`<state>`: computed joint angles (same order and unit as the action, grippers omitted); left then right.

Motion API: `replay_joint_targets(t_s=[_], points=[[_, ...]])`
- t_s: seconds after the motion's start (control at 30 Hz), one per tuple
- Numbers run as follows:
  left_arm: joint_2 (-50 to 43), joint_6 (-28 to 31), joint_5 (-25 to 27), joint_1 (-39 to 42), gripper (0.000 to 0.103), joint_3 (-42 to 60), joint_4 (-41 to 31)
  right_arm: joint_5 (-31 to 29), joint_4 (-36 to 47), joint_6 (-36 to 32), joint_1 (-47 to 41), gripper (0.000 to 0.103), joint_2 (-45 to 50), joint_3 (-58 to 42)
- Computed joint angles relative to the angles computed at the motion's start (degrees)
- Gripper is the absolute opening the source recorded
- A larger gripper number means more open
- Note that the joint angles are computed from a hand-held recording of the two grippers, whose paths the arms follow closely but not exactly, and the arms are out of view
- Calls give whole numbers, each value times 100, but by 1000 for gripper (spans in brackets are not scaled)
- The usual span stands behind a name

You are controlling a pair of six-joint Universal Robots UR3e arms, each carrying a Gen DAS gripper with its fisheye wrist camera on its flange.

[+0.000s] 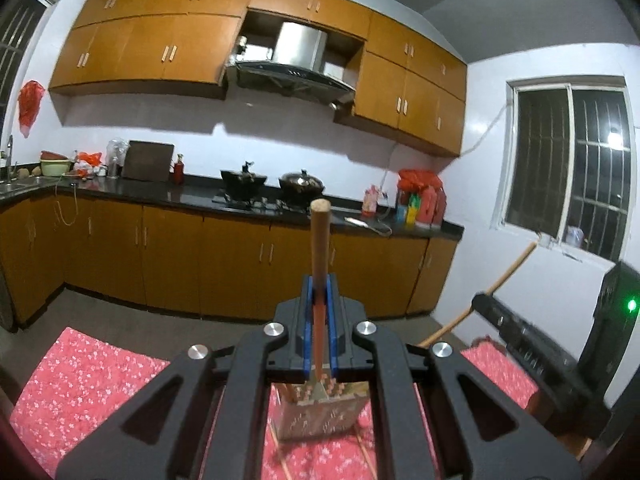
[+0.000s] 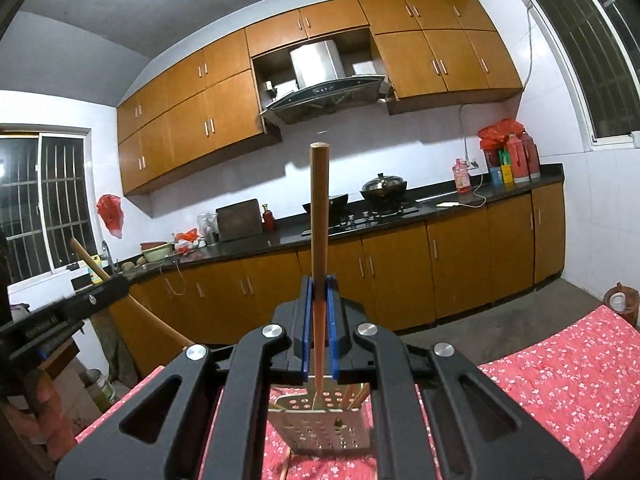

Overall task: Organize utensils
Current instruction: 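Drop the chopsticks into the holder by opening both tools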

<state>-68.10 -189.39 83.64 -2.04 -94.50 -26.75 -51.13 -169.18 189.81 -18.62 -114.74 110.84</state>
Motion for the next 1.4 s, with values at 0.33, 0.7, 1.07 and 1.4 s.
replay_joint_targets(t_s=[0.33, 0.7, 1.07, 1.4], points=[[-624, -136, 187, -110, 7, -359, 576, -957, -356, -221, 882, 8, 812, -31], [-661, -164, -100, 46, 10, -804, 615, -847, 42, -414, 981, 9, 959, -206], [-128, -264, -263, 273, 20, -953, 421, -517, 314, -431, 603, 32, 313, -39], [1718, 26, -973, 1363, 32, -2100, -578, 360, 1991, -1358, -1050, 34, -1392, 1111]])
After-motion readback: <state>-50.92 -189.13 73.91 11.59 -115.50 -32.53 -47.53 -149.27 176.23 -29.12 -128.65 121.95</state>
